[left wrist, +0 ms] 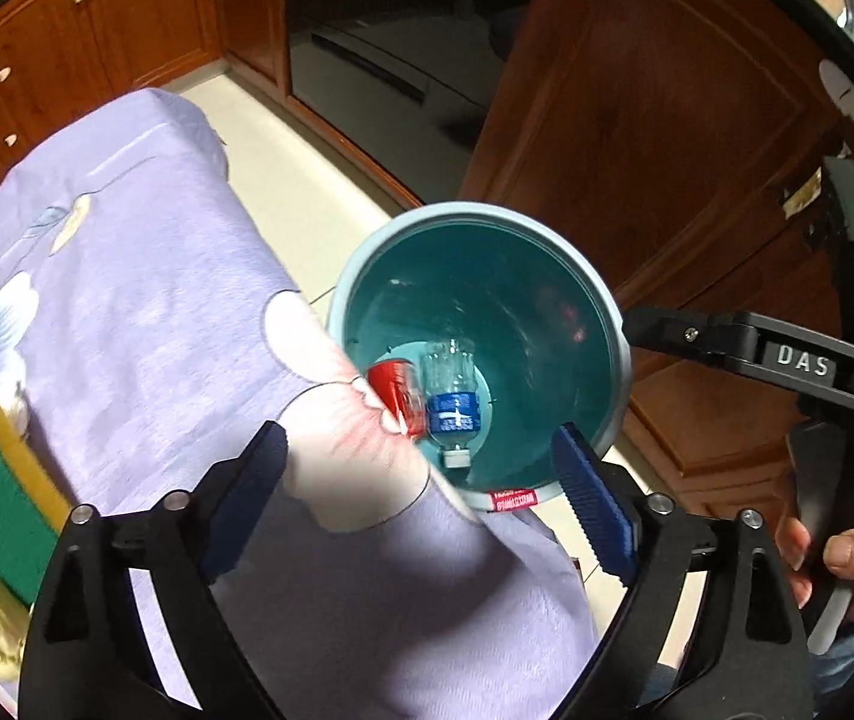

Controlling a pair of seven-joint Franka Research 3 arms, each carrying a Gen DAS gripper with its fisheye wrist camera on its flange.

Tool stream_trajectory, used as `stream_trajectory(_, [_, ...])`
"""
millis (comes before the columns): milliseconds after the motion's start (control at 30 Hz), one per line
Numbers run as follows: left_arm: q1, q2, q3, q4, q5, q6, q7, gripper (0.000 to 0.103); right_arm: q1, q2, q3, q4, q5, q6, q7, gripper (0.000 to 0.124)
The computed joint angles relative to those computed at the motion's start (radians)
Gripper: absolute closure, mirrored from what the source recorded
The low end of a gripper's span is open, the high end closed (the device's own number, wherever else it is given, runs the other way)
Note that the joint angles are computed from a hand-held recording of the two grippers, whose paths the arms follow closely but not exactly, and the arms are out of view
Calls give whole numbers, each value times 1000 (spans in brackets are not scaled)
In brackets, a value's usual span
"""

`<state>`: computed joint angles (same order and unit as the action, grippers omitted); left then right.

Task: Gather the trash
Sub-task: 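Move both tools back over the table toward the remaining trash, then grasp the white floral paper cup with the right tool while the left tool grasps the snack box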

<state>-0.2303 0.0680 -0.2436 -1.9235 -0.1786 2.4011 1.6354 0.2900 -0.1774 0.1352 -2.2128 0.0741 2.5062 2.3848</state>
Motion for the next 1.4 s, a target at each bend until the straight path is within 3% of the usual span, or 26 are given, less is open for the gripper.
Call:
stream_trajectory(233, [7,-148,30,-128,-31,30,5,9,29,-6,32,31,-24,-8,27,35])
stream_trajectory(533, [12,-386,132,-349,-60,61,50,8,95,7,78,87,-57,-15,69,35])
stream_trajectory(867, [61,-620,269,-551,-39,57,70,7,226,176,109,309,-71,-84,34,35])
stream_trajectory(1167, [171,-667,352,-617,-16,31,82,7,350,411,87,591,-27,-208,-55,35])
stream_trajectory(1400, [255,-624,350,-593,20,36,27,7,402,532,70,729,33,-259,-120,35])
